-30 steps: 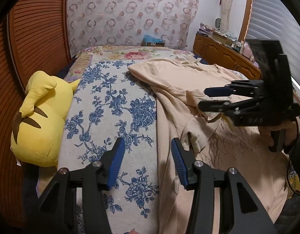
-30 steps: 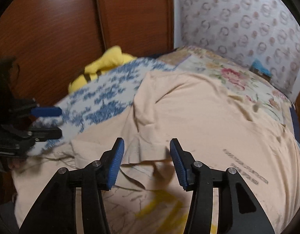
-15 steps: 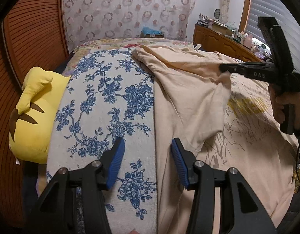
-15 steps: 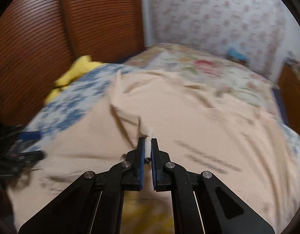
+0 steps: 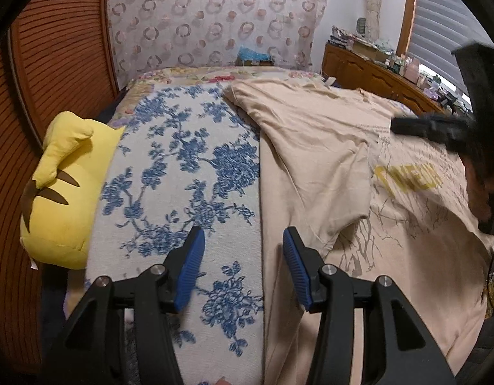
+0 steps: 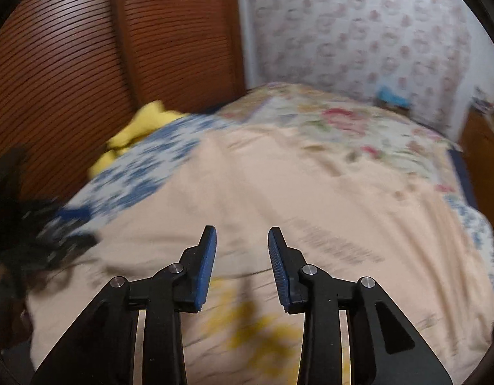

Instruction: Fold small clothes

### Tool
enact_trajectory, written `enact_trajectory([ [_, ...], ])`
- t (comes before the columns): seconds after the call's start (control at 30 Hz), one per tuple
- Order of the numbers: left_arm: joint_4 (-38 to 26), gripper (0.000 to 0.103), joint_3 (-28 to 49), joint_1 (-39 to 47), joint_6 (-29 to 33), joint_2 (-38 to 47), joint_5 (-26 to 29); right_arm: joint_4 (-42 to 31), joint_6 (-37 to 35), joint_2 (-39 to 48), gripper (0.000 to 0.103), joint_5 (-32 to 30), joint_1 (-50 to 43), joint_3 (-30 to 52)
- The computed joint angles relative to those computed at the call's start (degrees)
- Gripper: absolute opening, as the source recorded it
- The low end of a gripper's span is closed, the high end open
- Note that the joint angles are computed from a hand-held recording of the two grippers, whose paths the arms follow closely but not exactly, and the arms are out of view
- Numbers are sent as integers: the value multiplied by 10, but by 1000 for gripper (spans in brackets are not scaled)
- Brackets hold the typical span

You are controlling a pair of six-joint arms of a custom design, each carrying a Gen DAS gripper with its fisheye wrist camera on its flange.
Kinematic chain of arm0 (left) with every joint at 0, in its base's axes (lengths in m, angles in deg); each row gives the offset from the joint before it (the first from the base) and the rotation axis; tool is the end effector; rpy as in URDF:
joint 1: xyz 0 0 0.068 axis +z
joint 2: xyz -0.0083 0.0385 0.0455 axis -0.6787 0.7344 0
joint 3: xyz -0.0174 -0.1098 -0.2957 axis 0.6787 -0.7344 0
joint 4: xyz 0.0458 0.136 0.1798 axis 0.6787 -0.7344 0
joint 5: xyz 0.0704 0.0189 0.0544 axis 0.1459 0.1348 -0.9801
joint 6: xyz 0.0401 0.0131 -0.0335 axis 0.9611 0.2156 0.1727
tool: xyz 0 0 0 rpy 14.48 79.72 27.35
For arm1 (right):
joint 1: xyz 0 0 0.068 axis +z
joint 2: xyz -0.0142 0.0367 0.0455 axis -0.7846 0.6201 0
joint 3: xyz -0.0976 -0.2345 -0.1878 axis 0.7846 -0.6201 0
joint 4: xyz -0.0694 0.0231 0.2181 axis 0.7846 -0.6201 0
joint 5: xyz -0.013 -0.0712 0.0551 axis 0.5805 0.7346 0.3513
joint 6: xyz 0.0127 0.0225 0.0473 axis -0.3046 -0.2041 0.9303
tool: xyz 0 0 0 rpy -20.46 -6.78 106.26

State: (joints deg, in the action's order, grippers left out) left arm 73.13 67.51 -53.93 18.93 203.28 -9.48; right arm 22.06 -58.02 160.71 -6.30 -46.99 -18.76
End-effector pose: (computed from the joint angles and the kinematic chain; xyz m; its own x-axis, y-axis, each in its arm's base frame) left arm 0.3112 -0.0741 0.0503 -0.6281 0.3850 -0.6762 0.5871 0.8048 -0.0871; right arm 0.2884 0.0314 0.0743 -0.7117 -0.1180 -0.6925 -0.2741 0.9543 0.1191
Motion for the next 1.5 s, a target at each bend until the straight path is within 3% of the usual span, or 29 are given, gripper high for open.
enact_trajectory([
  [0.3,41,50,-65,44,3,-44,35,-24,10,57,33,19,147,34],
  [0.53,51,50,-74,42,0,-45,35,-64,0,89,33,81,175,94],
  [0.63,50,50,-74,42,1,-46,35,-66,-14,93,20,110,183,104],
  [0.67,50,50,-74,42,1,-46,35,-66,-17,94,7,115,184,105],
  [0.7,50,50,-74,42,1,-46,35,-69,-21,93,4,113,182,105],
  [1.1,73,50,-86,28,-7,-44,28,-16,-44,9,2,87,148,-14],
  [1.13,75,50,-88,25,-9,-44,27,-15,-42,6,7,85,148,-19],
  [1.17,76,50,-88,22,-10,-45,24,-20,-39,5,23,90,148,-20],
  [1.2,75,50,-88,19,-12,-45,23,-19,-40,4,27,92,147,-24],
  [1.37,67,50,-83,4,-17,-51,16,36,-39,4,37,71,103,-70],
  [1.5,71,50,-81,-16,-27,-51,12,99,-41,-4,37,50,37,-123],
])
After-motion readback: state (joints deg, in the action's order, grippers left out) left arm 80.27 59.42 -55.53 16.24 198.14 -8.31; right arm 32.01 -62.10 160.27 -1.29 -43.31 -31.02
